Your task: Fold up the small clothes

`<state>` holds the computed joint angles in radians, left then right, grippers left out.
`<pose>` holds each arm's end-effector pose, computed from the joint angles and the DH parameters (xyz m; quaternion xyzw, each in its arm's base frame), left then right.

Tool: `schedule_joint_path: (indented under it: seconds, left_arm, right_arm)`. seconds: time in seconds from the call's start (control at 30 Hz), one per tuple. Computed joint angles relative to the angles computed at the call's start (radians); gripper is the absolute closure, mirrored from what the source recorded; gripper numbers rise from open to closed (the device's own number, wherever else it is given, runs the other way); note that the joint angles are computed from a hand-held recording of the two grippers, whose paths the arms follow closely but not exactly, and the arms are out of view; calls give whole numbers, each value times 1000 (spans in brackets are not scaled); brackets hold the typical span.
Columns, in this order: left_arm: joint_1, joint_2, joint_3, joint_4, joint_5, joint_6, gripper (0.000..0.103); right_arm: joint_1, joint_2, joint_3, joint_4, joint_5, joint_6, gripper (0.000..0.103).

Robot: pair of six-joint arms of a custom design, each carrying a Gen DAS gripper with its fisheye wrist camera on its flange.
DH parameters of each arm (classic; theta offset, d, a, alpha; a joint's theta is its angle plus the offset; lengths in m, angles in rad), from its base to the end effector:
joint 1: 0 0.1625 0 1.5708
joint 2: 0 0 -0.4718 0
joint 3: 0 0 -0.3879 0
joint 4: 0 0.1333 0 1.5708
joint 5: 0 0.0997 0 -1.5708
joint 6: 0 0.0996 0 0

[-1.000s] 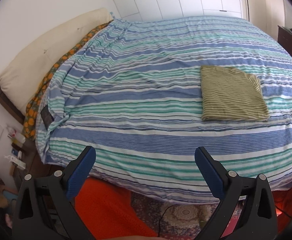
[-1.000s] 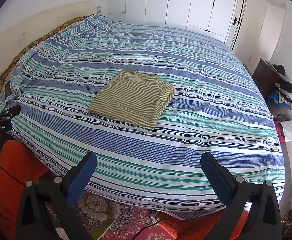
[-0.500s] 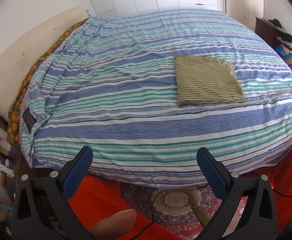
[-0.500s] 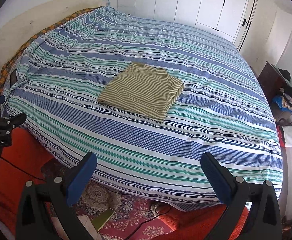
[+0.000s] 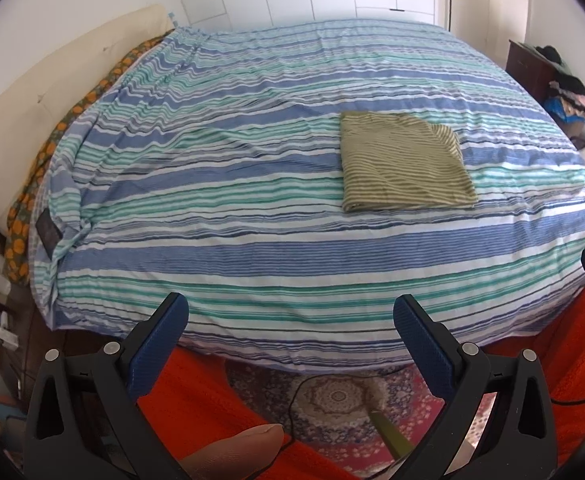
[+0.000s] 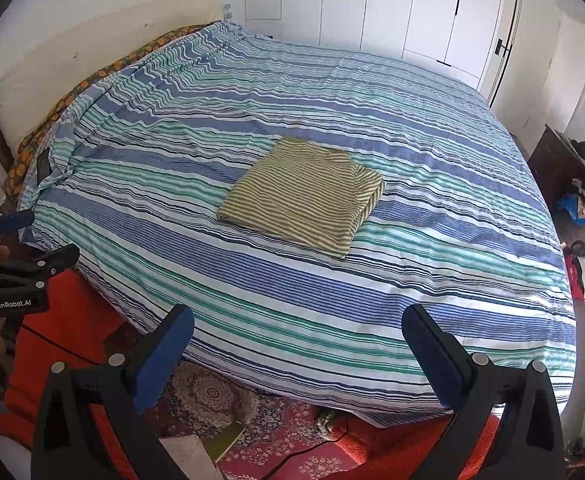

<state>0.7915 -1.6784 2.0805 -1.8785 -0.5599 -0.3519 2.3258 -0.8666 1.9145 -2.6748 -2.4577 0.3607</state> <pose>-0.1266 -0.4380 0.4177 0.2077 0.8493 -0.2243 0.4305 0.4536 -0.4001 0.1288 0.1651 -0.8878 0.2485 0.3505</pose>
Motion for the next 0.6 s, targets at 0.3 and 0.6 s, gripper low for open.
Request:
schedule_joint_path:
  seconds: [0.3, 0.6]
  left_arm:
    - [-4, 3, -6, 33, 1, -8, 1]
    - [-34, -38, -63, 105, 17, -14, 1]
  right_arm:
    - [3, -23, -6, 106, -18, 73, 1]
    - [49, -42, -35, 108, -48, 43, 1]
